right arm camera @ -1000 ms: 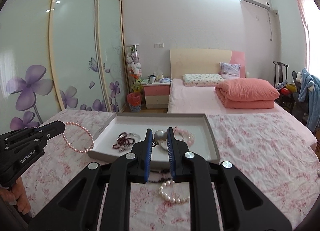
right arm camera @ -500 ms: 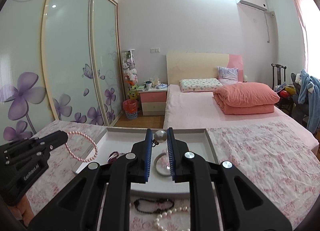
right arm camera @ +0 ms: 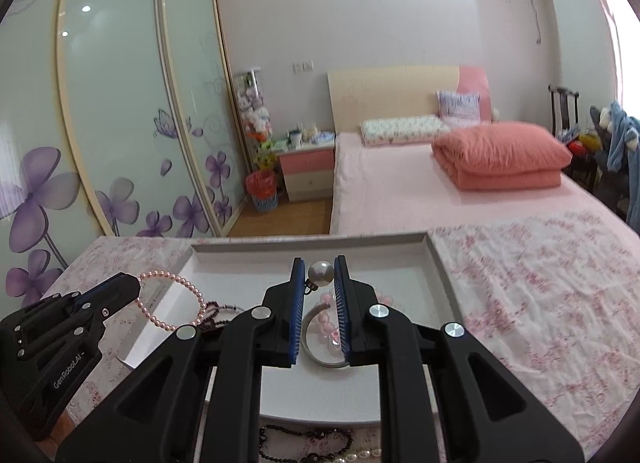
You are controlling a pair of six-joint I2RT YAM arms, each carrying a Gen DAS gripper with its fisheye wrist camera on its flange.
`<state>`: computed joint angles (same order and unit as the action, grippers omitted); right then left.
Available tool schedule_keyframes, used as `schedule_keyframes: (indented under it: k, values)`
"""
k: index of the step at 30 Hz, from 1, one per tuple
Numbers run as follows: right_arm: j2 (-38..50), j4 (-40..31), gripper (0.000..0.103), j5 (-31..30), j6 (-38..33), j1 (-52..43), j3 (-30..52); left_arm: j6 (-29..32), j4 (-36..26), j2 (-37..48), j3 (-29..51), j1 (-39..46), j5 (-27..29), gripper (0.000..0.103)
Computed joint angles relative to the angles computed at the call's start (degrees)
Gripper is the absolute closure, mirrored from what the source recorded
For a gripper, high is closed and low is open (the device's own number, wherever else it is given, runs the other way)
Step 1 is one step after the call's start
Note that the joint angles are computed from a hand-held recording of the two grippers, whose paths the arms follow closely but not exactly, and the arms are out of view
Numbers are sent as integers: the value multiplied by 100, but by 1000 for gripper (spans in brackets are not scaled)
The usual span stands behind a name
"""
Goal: Organize jewelry
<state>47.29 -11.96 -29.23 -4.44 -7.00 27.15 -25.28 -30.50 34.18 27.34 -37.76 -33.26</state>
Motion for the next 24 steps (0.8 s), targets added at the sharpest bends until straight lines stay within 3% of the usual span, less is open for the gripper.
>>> schedule_keyframes:
  k: [10, 13, 24]
  values:
    - [1117, 41, 86, 110, 7, 261, 236, 356, 682, 511, -269, 848, 1041, 96]
    - [1149, -75, 76, 41, -16, 186, 292, 345, 707, 495, -301, 978, 1156, 95]
    - [807, -487, 73, -321, -173, -428, 277, 359, 101, -179, -251, 1454, 1453, 88]
